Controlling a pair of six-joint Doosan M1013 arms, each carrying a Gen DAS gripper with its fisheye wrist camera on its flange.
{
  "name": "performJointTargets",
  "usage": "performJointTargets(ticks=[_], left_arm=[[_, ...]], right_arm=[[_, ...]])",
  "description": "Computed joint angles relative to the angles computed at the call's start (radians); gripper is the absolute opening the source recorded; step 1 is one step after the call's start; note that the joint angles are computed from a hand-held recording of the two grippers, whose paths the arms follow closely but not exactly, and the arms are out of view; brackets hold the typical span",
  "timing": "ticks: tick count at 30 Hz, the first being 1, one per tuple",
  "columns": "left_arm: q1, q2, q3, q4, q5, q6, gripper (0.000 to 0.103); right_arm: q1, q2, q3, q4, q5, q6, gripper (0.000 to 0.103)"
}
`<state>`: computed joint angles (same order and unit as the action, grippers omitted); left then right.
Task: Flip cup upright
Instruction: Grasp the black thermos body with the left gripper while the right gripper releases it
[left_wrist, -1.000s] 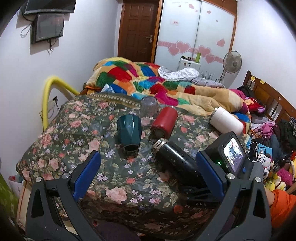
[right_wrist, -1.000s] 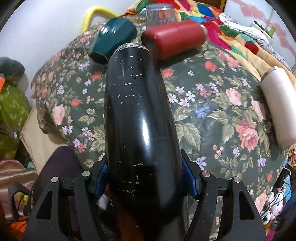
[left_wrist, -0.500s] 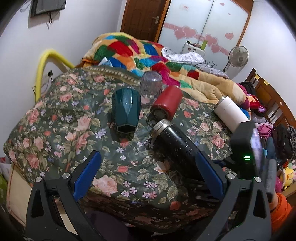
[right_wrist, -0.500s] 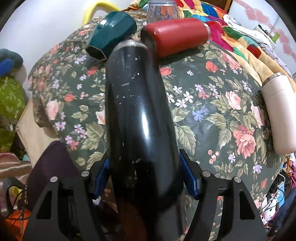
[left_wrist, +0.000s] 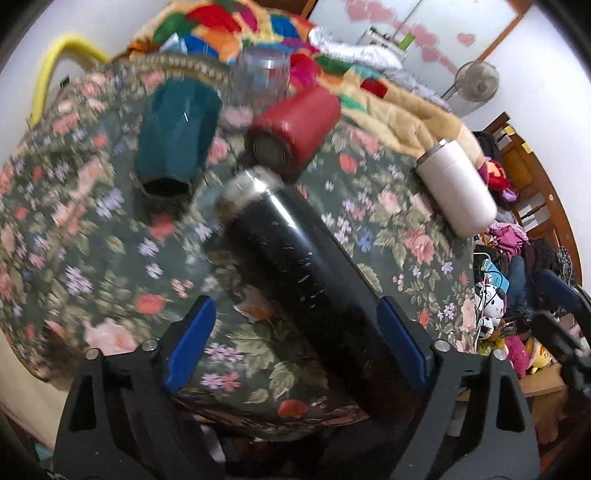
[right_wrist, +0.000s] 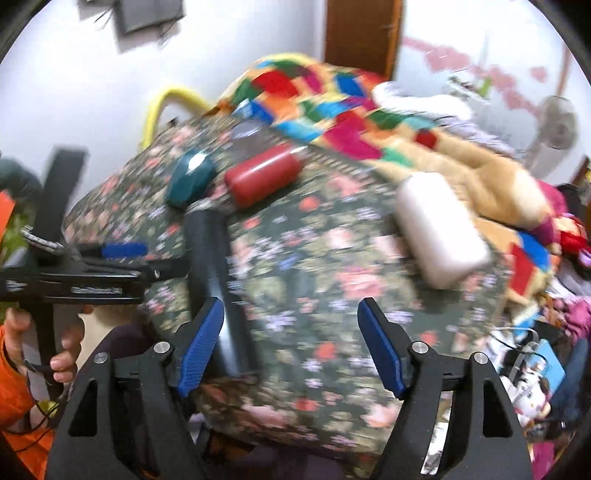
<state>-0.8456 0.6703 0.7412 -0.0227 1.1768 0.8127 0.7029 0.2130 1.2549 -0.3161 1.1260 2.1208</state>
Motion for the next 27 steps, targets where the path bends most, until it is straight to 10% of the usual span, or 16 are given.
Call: performJointTargets(ticks=[22,27], left_arm=[[-0.023,0.244,-0.414,0.118,0.345,0.015,0.083],[-0.046,0.199,-0.344,0.174,0.291,0.048,0.076]], right_arm=[[0.039,-0.076,0.115,-0.147,-0.080,0.228,0.073],[0.046,-0.081,0.117,-0.156,-0.082,0.240,0.073]])
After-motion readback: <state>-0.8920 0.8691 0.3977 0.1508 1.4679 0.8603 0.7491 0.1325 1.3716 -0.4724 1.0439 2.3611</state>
